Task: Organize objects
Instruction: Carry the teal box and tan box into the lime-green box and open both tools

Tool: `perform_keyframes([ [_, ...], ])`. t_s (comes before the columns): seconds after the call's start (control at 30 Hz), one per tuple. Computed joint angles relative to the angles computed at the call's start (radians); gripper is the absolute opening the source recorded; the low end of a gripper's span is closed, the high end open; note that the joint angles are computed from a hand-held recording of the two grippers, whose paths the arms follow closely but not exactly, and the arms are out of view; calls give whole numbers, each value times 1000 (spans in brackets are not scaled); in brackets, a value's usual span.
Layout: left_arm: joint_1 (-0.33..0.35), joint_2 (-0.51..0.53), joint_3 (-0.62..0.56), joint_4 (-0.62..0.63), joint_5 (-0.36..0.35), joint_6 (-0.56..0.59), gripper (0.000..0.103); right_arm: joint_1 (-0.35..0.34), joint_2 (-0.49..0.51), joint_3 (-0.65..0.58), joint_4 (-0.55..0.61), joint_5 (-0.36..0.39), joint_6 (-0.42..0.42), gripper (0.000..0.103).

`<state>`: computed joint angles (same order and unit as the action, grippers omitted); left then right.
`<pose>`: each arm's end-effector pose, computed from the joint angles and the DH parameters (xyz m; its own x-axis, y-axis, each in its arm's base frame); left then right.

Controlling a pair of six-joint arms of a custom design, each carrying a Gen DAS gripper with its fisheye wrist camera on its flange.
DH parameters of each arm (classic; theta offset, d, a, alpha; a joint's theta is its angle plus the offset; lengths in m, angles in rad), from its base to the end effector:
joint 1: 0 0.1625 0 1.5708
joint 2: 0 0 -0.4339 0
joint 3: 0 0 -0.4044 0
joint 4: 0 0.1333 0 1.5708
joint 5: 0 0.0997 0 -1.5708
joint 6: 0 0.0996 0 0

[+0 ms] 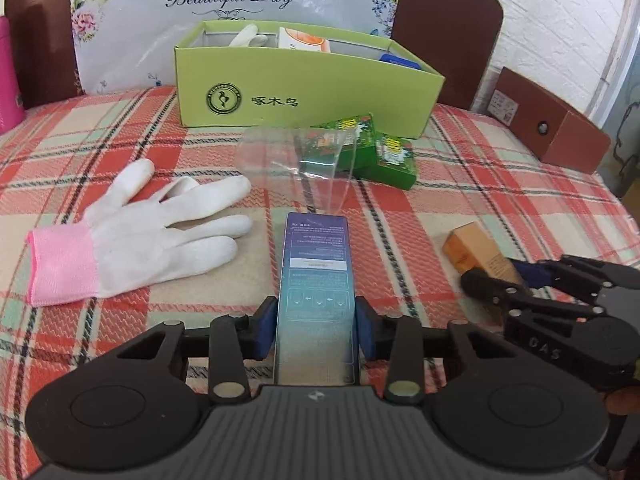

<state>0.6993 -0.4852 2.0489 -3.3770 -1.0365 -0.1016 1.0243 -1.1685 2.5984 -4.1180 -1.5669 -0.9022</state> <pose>-0.2673 -0.4653 -0.0988 -0.7196 0.5136 -0.4674 0.6734 0.6804 -0.2890 -0.0728 -0.3769 0.2074 -0.7094 0.0266 0.7043 -0.5307 0.6375 -0.5586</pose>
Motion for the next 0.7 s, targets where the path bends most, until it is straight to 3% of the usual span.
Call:
perform_keyframes([
  [0.23, -17, -46, 37, -61, -75, 23, 42, 9, -82, 24, 73, 81, 40, 31],
  [0.4, -32, -59, 32, -130, -89, 70, 42, 43, -138, 1, 108, 126, 58, 31],
  [0.7, -27, -32, -80, -193, -64, 177, 42, 142, -130, -127, 130, 117, 75, 31],
])
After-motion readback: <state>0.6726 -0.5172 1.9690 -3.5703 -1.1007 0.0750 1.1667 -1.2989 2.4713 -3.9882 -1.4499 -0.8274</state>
